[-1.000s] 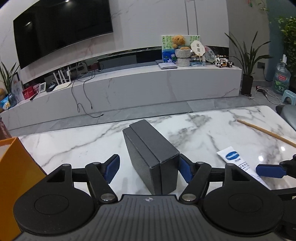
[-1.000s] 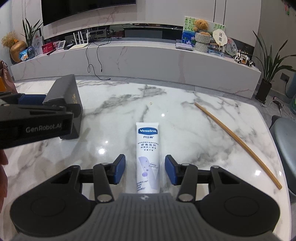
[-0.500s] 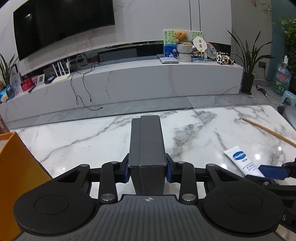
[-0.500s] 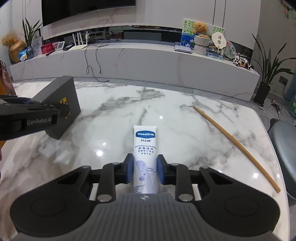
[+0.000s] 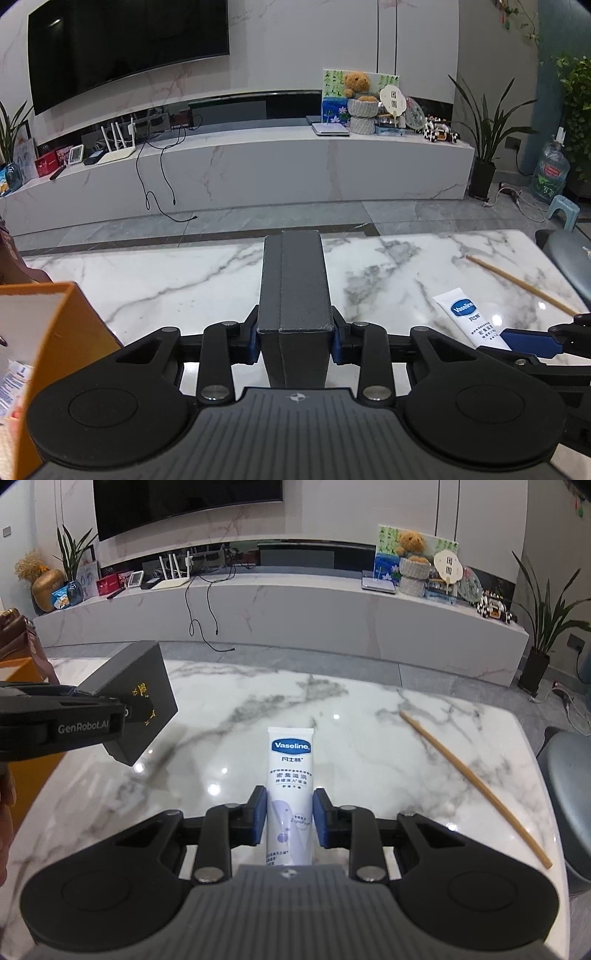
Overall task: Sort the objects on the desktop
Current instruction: 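Lift and turn the grey box upright in the left tool while the right tool holds the tube, then carry the grey box with the left tool while the right tool carries the tube to the white box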
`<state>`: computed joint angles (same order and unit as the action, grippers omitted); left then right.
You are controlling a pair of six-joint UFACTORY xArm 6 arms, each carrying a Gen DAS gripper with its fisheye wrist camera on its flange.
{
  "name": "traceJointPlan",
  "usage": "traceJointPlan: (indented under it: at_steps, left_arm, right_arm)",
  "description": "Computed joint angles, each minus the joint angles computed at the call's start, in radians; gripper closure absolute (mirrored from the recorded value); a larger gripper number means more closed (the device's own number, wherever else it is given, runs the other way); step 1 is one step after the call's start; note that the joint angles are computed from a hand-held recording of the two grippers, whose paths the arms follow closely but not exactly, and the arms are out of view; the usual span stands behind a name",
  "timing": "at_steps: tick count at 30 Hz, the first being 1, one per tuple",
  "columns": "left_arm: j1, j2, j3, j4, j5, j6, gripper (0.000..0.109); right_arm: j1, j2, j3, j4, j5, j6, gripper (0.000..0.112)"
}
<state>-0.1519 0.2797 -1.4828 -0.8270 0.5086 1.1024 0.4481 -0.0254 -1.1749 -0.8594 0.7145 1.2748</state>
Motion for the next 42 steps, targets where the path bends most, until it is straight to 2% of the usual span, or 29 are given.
traceJointPlan:
  at_steps: [7, 22, 35, 42]
  left_arm:
    - [0.033, -0.043, -0.011, 0.005, 0.076, -0.013, 0.070]
    - [0.116, -0.149, -0.011, -0.039, 0.235, 0.042, 0.070]
    - [0.260, -0.180, -0.078, -0.110, 0.429, 0.070, 0.070]
    - [0.347, -0.149, -0.146, -0.131, 0.493, 0.059, 0.070]
  right_arm:
    - [0.034, 0.000, -0.050, -0.015, 0.051, -0.013, 0.084]
    - [0.119, 0.015, -0.161, -0.082, 0.162, -0.037, 0.084]
    - [0.210, 0.084, -0.307, -0.127, 0.262, -0.085, 0.084]
    - [0.246, 0.147, -0.401, -0.139, 0.291, -0.111, 0.084]
